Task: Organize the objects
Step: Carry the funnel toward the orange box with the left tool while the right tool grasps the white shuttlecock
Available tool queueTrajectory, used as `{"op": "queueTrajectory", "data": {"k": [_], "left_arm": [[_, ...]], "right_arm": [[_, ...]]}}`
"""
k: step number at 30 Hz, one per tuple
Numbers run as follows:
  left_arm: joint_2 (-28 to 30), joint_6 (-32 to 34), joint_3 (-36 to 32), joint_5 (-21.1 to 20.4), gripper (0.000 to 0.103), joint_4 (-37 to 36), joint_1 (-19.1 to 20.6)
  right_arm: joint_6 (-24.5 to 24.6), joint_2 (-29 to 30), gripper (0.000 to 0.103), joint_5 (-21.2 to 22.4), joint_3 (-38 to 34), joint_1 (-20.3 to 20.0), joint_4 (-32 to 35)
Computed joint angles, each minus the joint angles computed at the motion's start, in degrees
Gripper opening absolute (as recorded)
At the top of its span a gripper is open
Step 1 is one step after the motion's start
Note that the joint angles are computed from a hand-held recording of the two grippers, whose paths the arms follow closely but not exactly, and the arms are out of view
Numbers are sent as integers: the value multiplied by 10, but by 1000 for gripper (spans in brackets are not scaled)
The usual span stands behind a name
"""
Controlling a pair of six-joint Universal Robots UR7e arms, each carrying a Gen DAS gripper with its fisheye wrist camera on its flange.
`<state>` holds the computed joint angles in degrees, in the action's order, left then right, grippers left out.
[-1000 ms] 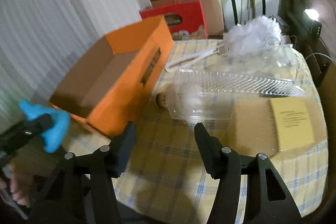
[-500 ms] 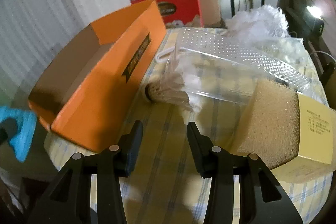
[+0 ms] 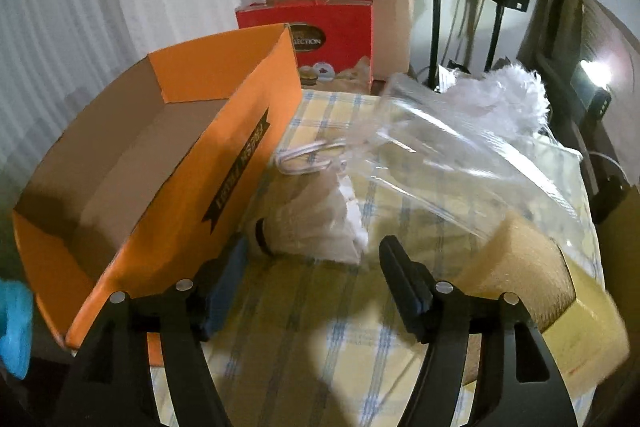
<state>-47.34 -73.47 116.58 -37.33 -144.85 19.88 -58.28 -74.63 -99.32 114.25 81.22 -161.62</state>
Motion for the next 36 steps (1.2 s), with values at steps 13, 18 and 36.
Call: {"op": "queueTrajectory", "data": {"k": [13, 18, 36], "left_arm": [[1, 2, 4, -10, 40, -18, 0], [5, 4, 0, -11, 40, -17, -1], [-19, 0, -13, 27, 40, 31, 5]], "right_arm": [[18, -21, 12, 21, -46, -30, 216], [-9, -35, 18, 27, -24, -29, 199], [-9, -65, 3, 77, -5, -30, 158]]}}
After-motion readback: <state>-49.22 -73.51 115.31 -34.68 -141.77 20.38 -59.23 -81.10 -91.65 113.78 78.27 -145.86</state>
